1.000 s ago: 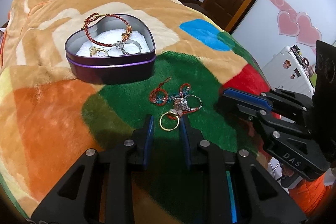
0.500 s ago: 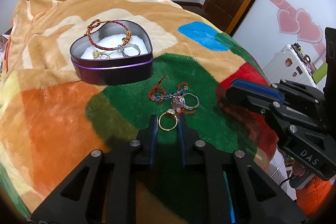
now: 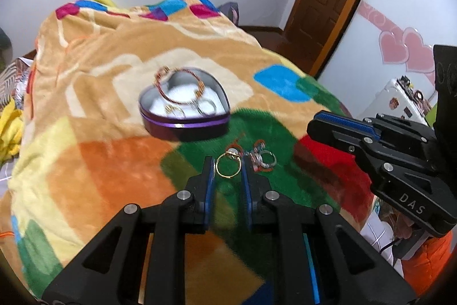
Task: Organize jewelry
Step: 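Lower both held rings into the heart tin with both grippers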
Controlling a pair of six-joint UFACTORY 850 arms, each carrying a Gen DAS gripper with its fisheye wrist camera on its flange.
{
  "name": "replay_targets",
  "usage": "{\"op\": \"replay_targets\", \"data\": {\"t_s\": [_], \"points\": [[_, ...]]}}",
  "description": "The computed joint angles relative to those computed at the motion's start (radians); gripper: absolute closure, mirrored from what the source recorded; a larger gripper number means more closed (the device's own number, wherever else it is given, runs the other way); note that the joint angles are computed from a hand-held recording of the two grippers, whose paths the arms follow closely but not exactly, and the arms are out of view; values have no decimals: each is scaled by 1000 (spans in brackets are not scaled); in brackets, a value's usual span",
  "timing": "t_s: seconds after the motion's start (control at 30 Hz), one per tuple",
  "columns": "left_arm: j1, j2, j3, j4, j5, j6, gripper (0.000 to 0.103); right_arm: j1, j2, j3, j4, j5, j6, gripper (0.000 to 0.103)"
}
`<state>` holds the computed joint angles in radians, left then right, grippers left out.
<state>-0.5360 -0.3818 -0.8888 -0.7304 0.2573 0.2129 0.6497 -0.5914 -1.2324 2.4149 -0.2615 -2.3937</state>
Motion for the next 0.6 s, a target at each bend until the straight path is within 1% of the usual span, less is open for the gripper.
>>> {"op": "replay_targets", "data": {"t_s": [0.1,0.37,0.6], "points": [[2,23,13,-54,29,55,86,6,4,-8,48,-4,-44,94],[26,66,40,-25,71,23,86,17,3,-34,118,-20,-109,94],[46,79,47,-6,97,7,86,22,-15,-69,118,-29,-109,94]]}}
